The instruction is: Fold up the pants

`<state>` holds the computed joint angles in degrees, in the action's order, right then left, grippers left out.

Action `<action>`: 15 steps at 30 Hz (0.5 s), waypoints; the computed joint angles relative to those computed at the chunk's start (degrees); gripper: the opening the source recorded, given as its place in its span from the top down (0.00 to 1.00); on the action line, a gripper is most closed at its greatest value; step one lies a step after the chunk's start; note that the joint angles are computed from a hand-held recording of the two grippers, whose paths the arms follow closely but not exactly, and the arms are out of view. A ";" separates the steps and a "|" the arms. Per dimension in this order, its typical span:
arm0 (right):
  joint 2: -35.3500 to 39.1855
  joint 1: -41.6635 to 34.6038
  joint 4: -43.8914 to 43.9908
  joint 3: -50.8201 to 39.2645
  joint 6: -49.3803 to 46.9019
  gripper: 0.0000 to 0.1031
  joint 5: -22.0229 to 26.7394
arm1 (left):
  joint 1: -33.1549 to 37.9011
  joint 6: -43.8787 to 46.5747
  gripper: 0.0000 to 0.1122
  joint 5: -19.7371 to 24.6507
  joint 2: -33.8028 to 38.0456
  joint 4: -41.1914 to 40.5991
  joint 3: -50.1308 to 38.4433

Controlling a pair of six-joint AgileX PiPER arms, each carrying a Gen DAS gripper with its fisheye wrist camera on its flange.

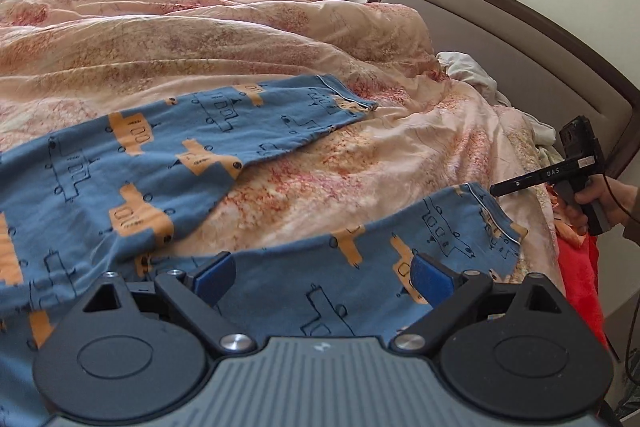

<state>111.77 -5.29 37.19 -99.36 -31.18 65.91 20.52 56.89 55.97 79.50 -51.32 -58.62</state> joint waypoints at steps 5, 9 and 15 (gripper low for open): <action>0.48 -0.90 2.86 3.19 -2.00 0.57 -1.14 | 8.00 -2.10 0.12 5.71 -7.86 2.54 4.35; 2.48 0.83 0.78 -0.47 -1.77 0.70 3.30 | 14.78 -2.14 0.11 9.46 -9.86 2.84 5.15; 3.45 0.62 -0.81 -3.12 -0.60 0.94 2.86 | 20.41 -1.38 0.11 12.66 -10.66 3.05 4.81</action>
